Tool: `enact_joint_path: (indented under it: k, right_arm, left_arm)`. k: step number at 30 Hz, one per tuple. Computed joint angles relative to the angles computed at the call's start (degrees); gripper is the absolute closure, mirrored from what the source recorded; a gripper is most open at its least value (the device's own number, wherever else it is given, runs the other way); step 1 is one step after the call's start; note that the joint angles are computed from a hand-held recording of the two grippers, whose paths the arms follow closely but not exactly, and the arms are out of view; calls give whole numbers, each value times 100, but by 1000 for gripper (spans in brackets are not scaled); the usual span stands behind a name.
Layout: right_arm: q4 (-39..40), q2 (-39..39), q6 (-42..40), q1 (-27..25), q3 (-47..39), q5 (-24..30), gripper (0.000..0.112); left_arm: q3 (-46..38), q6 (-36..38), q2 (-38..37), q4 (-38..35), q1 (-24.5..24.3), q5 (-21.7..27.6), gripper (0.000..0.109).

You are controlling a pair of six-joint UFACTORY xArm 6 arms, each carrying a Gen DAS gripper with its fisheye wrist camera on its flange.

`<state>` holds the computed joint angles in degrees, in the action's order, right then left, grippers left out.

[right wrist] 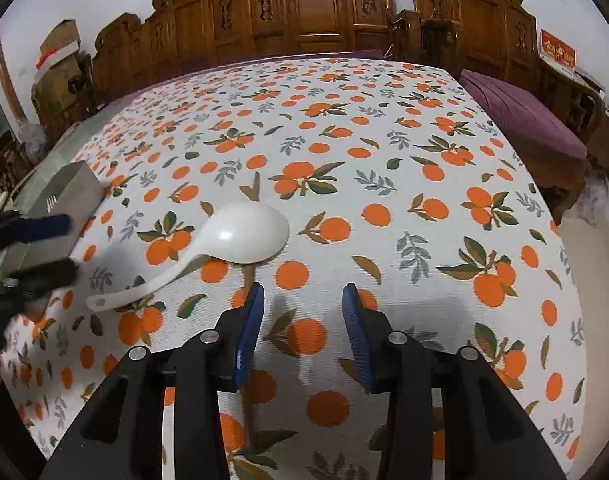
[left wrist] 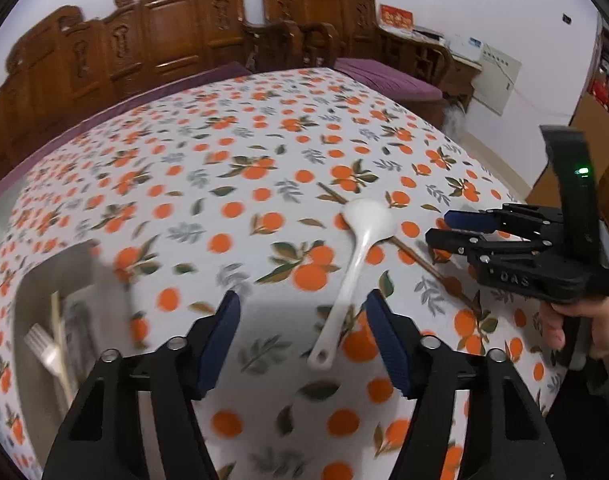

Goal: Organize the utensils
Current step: 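Move the left gripper to the white plastic spoon and grasp its handle, then lift the white spoon toward the tray with left while right grasps the last chopstick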

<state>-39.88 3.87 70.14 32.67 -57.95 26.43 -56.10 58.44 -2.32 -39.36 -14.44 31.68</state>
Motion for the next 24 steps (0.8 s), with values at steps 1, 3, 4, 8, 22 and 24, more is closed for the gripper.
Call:
enact_joint_path:
  k: [1, 3, 4, 8, 22, 24]
  right_arm:
    - [14, 5, -14, -1, -11, 1, 69]
    - [49, -3, 14, -29, 16, -89, 69]
    - [63, -6, 20, -41, 25, -116, 69]
    - [50, -42, 114, -102, 71, -239, 69]
    - [-33, -58, 235, -137, 71, -235, 69]
    - [-43, -33, 212, -124, 38, -239, 69]
  left_arm:
    - [-41, -30, 85, 53, -75, -60, 53]
    - [-134, -105, 236, 116, -187, -173, 59]
    - [-217, -131, 327, 126, -227, -135, 63]
    - [-471, -191, 592, 195, -357, -15, 70]
    - [-899, -494, 1103, 539, -557, 255, 89]
    - [-891, -416, 1108, 498, -540, 277, 93]
